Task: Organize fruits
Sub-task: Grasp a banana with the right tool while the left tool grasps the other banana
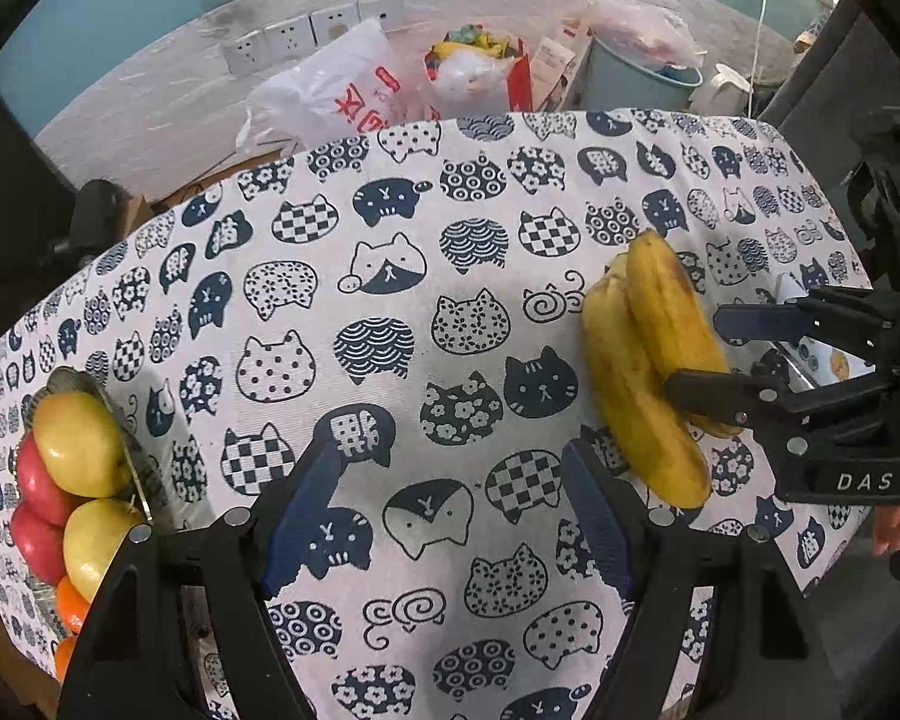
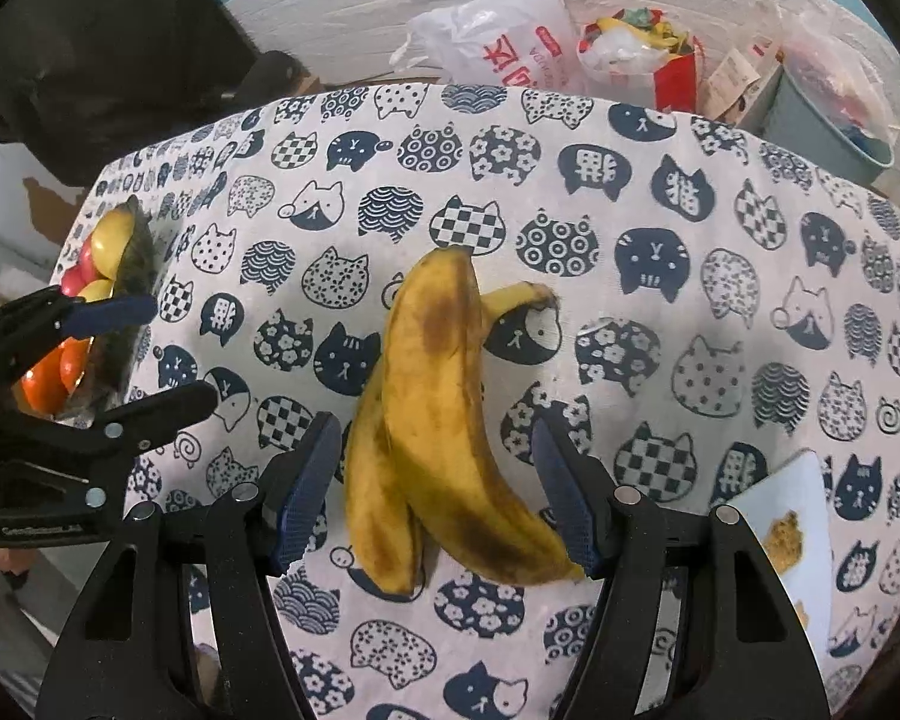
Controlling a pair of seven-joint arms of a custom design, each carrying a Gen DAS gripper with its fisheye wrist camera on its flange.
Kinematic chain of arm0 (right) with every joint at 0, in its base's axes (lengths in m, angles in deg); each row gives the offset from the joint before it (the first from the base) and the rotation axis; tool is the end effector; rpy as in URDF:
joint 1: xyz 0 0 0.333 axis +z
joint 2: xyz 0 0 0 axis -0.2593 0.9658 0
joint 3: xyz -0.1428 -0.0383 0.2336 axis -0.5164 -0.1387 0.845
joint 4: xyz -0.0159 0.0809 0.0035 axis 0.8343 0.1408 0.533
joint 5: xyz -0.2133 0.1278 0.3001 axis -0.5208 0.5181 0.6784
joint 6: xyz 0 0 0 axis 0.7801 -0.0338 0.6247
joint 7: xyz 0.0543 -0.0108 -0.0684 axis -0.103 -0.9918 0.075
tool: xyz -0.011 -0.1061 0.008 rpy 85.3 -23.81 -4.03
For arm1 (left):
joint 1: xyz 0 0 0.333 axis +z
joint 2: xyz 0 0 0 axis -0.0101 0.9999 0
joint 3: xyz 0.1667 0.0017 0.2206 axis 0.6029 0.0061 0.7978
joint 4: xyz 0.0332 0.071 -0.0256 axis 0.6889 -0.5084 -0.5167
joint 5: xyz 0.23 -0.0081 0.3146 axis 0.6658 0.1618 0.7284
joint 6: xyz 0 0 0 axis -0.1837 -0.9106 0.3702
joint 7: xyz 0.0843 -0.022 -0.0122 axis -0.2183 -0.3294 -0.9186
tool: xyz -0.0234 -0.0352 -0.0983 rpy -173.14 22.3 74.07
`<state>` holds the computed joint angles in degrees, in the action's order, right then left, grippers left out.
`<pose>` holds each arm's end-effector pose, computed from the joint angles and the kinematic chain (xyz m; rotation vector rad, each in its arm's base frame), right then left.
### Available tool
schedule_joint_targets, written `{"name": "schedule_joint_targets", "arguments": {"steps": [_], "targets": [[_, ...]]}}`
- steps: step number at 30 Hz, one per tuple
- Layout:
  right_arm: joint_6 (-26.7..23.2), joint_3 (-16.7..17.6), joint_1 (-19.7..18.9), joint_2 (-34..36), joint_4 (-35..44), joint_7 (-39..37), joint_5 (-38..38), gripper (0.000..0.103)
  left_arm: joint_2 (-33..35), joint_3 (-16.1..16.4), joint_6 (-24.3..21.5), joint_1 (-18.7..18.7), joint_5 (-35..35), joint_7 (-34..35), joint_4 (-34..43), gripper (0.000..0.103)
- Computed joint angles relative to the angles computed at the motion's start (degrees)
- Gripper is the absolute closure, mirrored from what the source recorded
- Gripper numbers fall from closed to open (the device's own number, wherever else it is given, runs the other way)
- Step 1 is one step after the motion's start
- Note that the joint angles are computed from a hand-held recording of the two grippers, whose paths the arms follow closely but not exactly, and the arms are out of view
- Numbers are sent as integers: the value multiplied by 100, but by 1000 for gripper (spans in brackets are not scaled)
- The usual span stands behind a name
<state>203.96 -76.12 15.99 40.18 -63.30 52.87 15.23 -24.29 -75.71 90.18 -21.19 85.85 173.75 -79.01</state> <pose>0.4846 0.4057 0.4841 -1.8777 1.8809 0.0306 0.5256 -0.3764 0.5147 -1.3511 2.6435 -0.4281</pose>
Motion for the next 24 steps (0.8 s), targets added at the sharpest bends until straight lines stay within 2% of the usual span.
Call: {"name": "schedule_joint_targets", "arguments": {"steps": [7, 10, 13, 14, 17, 24], "targets": [[238, 8, -52, 92, -131, -243, 306, 36, 254, 3, -118, -18, 21, -27, 223, 25], [469, 46, -108, 74, -298, -460, 695, 37, 384, 2, -195, -25, -1, -62, 360, 25], [802, 116, -188, 9, -500, -860, 1293, 53, 538, -2, -287, -40, -43, -130, 546, 25], [849, 129, -197, -18, -539, -948, 1436, 55, 590, -4, -323, -45, -61, -152, 615, 25], [896, 97, -155, -85, -598, -916, 1355, 63, 715, -13, -389, -59, -114, -207, 777, 25], [919, 41, -144, -376, -853, -471, 1089, 66, 924, -39, -533, -130, -211, -392, 1083, 25]]}}
